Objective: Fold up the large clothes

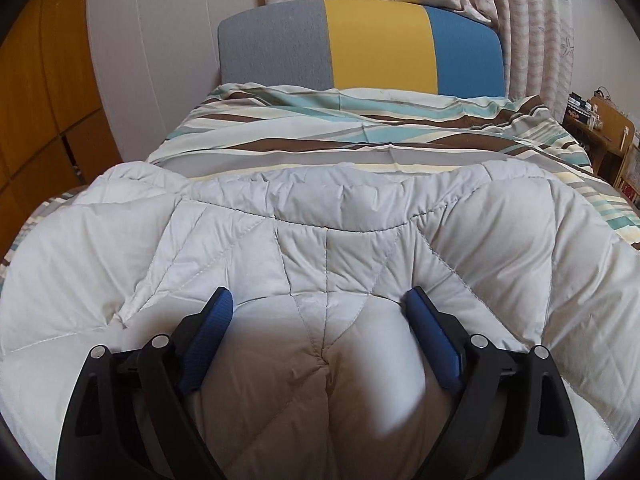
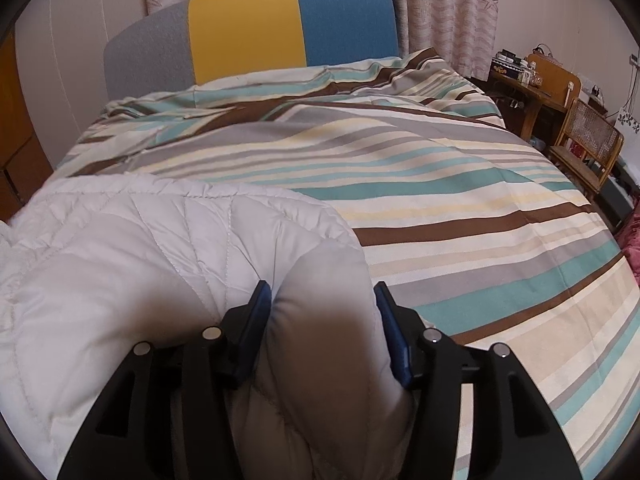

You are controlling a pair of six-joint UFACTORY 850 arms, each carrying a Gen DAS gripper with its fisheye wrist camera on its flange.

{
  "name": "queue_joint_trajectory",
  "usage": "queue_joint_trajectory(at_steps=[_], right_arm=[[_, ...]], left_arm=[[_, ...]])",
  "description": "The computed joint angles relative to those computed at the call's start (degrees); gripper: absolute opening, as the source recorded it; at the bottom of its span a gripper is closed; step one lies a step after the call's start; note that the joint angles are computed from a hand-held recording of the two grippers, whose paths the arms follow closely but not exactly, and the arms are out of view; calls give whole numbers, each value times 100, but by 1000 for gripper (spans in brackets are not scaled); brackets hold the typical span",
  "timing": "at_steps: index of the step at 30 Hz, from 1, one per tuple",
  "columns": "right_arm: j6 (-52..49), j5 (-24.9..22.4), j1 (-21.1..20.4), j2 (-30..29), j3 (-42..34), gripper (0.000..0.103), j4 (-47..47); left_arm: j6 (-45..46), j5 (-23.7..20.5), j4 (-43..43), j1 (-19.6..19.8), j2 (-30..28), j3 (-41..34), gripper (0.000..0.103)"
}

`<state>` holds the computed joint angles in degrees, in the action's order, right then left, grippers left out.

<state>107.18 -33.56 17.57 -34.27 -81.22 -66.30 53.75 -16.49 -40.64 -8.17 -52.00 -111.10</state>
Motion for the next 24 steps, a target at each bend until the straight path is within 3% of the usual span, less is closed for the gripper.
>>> queue_joint_trajectory(at_steps=[3,8,11,13,16,20,24], right_arm=[[339,47,37,226,209,55,-297],[1448,-455,422,685,519,58,-1319],[1745,-356,604,674,338,62,-1820],[1459,-210,688,472,-24,62,-1845],[589,409,713,-39,-757,62,-1529],[-889,523,682,-667,-1478,61,-438],[-712,907,571,-754,-1350,64,-404]], left_arm=[[75,-45,-101,13,-8,-9,88],[134,-55,-162,17,-25,-33,88],[157,-53,-184,19,-23,-28,88],[224,-58,-249,26,-15,-13,88],[340,-89,-379,45,-3,3,88],[404,-120,-456,58,-16,-10,88],[346,-122,-394,50,-40,-39,88]])
